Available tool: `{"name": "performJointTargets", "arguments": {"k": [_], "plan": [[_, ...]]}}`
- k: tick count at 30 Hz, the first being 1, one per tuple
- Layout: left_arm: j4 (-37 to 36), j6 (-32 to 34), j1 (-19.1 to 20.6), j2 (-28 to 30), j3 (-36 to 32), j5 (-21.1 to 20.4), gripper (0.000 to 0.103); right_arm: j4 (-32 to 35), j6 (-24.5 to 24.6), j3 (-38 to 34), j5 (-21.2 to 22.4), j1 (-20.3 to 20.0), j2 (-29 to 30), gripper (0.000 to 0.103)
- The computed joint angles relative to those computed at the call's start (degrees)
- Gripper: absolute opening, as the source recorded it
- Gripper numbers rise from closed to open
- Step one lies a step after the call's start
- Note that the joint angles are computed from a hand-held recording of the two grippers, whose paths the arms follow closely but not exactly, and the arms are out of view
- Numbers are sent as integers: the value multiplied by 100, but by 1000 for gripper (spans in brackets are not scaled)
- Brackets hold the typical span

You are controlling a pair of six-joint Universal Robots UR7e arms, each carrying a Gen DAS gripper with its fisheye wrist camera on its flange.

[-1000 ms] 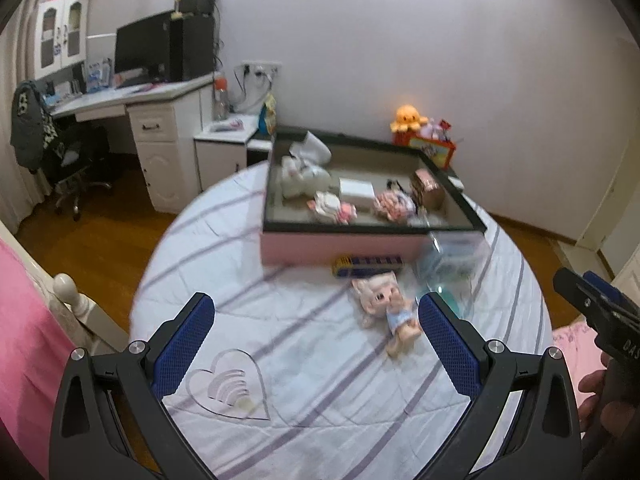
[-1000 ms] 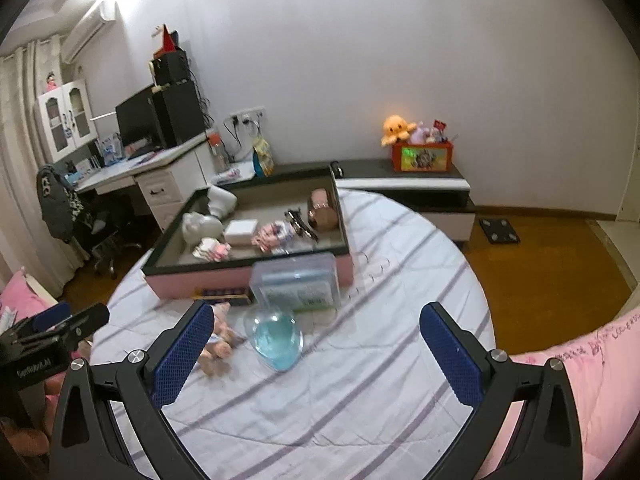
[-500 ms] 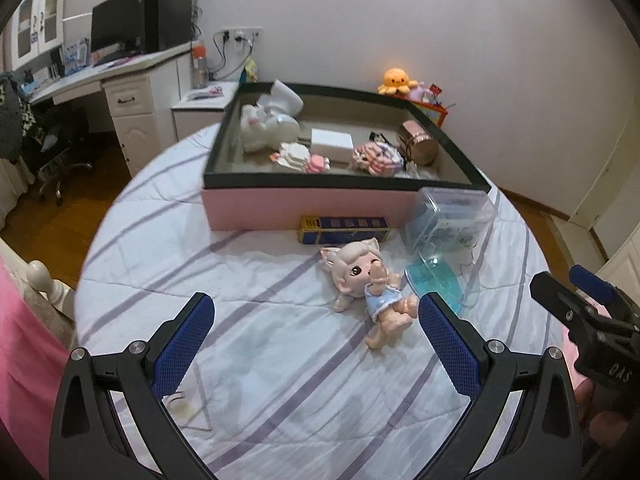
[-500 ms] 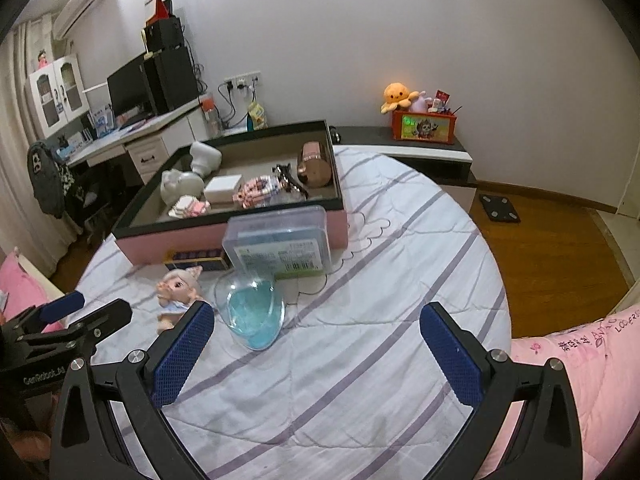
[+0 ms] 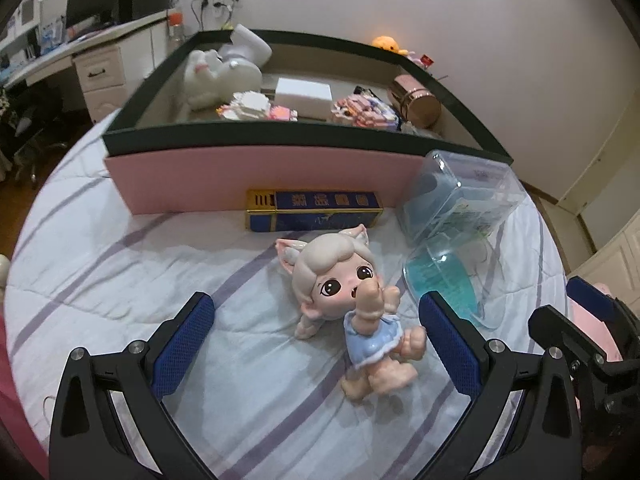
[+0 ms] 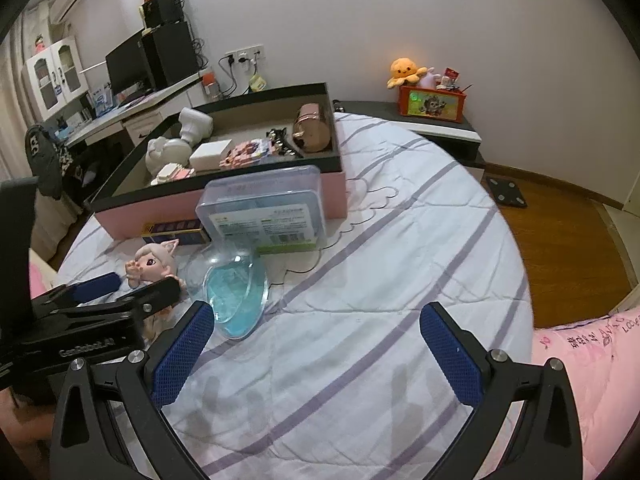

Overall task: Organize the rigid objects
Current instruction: 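Withdraw both tools and move them toward the doll and blue-lidded container, then grasp the doll figure with the left tool while the right tool grasps the blue-lidded container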

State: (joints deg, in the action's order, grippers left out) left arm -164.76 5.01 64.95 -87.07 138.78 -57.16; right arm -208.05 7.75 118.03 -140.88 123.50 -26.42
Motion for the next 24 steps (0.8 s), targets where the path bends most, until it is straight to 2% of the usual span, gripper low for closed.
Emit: {"name": "performJointTargets", "arguments": {"k": [7, 11, 14, 15, 19, 21, 24], "plan": [[-28, 146, 147, -61, -65, -291, 98, 136, -57, -124, 160, -78, 104, 103], [-89, 36, 3, 40, -12, 52, 103, 144, -18, -111, 127, -95, 94, 103], [-341, 137, -165, 274, 75, 465, 103, 150, 34, -82, 88, -111, 72, 103], [-370, 201, -177, 282, 95, 474, 102, 152, 40, -71, 87, -116, 63, 103], [-262, 345, -29, 71, 60, 125, 90, 170, 73, -59, 97, -134, 54, 103], [-174, 473, 18, -72, 73, 74, 77, 215, 56, -100, 123, -140, 79, 103], [-41, 575, 96, -251, 81, -55, 77, 228, -37, -189, 223, -135, 135, 103]]}}
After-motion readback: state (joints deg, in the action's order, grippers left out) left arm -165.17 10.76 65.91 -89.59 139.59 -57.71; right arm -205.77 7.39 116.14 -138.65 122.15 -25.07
